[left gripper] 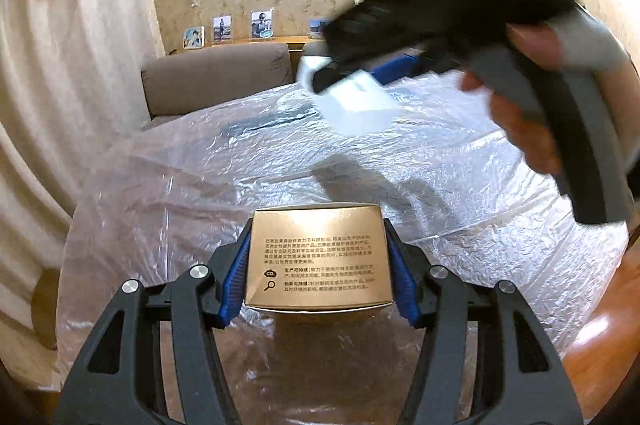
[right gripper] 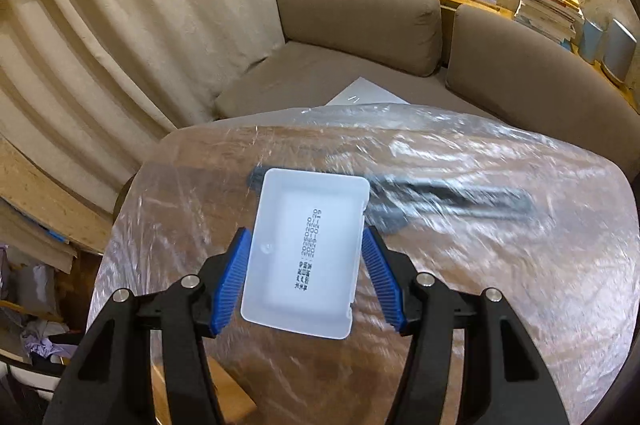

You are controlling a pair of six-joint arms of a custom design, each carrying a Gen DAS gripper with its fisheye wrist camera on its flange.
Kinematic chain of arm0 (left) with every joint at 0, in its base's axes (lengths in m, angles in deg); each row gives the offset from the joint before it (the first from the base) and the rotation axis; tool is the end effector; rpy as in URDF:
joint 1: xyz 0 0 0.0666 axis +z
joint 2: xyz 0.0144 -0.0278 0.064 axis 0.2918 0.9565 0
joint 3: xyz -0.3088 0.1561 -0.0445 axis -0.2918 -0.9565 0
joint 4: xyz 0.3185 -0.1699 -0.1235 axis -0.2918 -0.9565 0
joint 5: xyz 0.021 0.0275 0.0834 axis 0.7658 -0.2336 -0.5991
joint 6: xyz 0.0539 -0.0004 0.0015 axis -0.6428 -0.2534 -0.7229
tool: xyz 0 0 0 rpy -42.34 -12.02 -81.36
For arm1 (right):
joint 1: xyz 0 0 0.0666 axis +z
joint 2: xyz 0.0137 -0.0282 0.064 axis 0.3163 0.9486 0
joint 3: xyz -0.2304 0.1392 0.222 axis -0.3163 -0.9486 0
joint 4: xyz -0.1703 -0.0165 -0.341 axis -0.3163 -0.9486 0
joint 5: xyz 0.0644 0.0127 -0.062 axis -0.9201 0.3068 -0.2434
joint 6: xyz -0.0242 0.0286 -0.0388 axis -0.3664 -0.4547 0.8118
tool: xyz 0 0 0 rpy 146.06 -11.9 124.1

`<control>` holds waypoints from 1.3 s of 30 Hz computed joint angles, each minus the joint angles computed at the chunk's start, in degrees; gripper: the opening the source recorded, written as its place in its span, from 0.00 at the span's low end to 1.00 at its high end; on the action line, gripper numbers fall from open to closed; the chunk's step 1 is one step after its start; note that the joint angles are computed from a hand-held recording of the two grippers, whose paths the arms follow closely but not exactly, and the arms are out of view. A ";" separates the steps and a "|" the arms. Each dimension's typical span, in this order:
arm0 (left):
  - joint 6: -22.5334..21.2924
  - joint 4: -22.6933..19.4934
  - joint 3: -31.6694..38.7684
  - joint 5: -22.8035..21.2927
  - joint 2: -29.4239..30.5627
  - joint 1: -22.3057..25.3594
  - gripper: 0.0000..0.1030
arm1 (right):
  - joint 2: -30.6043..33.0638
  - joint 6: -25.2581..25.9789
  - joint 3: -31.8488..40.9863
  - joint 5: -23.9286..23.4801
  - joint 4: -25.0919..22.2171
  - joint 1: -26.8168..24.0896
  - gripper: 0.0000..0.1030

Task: Collect trash
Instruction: 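Carry the gold box with the left tool while the right tool carries the white box over the bucket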

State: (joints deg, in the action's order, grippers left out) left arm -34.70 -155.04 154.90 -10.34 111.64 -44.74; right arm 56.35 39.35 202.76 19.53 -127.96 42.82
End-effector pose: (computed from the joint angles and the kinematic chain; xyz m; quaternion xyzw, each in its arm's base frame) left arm 0.2562 -0.4326 0.5288 0.0671 0.9174 -0.0231 0.3916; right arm 0.3960 0.1883 0.5781 -0.1853 0.9355 0.1829 0.2386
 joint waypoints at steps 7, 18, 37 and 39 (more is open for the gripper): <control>3.27 -0.78 -0.88 -0.58 -0.67 -0.42 0.58 | -11.39 1.57 -12.51 -1.65 2.22 -2.77 0.55; 6.70 -4.14 2.03 -3.10 -0.26 -3.50 0.58 | -25.64 3.23 -24.55 -3.93 1.80 -6.06 0.55; 13.48 -7.99 2.16 -4.58 -2.47 -11.31 0.58 | -38.75 6.25 -29.57 -9.24 -5.12 -6.66 0.55; 13.88 -8.47 2.24 -4.43 -2.53 -12.20 0.58 | -39.81 6.86 -29.91 -10.03 -6.10 -6.46 0.55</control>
